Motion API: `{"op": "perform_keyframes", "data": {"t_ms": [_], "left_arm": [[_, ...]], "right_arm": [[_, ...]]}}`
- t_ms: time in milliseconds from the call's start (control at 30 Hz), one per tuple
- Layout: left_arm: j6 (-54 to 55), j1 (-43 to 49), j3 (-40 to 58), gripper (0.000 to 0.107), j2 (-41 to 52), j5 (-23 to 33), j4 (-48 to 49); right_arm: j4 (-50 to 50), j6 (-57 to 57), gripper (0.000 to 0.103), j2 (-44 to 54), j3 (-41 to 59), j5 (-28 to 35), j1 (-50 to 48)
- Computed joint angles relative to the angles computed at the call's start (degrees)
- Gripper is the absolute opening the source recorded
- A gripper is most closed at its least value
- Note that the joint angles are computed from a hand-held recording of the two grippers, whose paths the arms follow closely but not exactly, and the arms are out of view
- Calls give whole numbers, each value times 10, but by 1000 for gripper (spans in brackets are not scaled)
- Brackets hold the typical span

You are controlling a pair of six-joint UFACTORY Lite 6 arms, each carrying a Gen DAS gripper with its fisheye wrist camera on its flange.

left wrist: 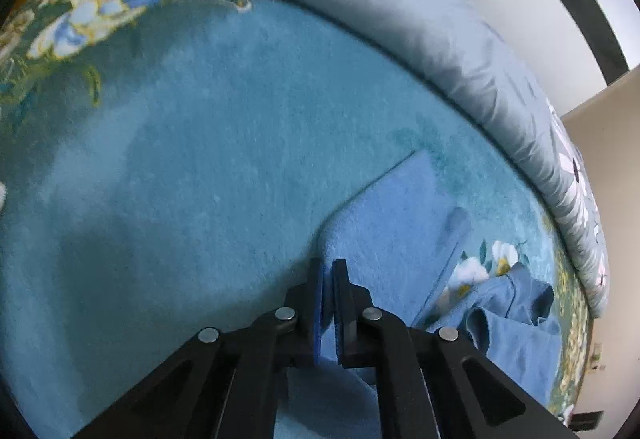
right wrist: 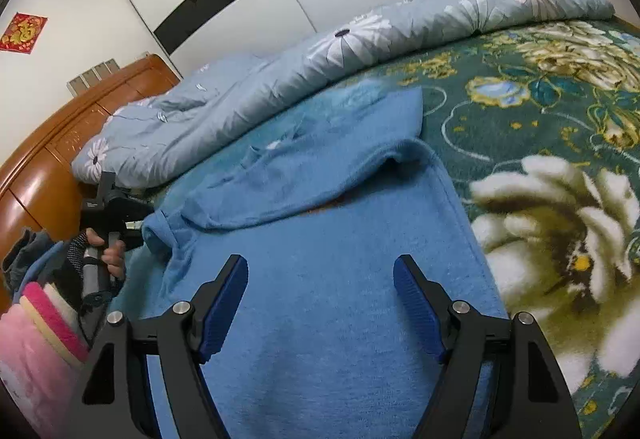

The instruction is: Fold clothes

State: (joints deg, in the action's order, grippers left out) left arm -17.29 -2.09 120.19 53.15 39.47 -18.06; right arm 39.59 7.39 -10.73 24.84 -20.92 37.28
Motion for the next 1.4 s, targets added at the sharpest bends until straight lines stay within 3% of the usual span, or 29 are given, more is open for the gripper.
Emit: {"op": "perform_keyframes", "data": {"t_ms": [133,200,267,367,600,800,933,1033,1100,1133,1333,1400], "left_arm": [[-62,6,-157,5,-131,-127,65],[-162,10,-228,5,-205,-189,185],[-261,17,-266,5,-258,-212,301],[-336,16,-267,5,-269,-176,380],[-324,35,-375,7,-293,-157,313],[-479,-17,-460,9,-306,-88,465],[-520,-48,-480,9,-322,-78,518],[-518,-81,-440,19,-318,-58,547],[-502,-85,-367,63,-264,-35,547],[-492,-87,-328,70,-236,-22,545],[-443,-71,-89,72,-51,107,526],[-433,-55,-71,72,-33,111,501]], "right_arm": [[-22,25,77,12,3,6,-7],[-41,43,77,13,1,9,-12],[-57,59,77,14,0,13,-17],[-50,52,77,14,1,14,-14],[-64,63,77,12,-1,16,-17],[-66,63,77,12,0,20,-19],[-55,55,77,13,1,19,-14],[-61,61,77,11,0,19,-16],[-58,58,77,12,0,19,-16],[-56,56,77,12,0,19,-15],[-70,72,77,13,-2,17,-15],[-69,71,77,15,0,17,-15]]}}
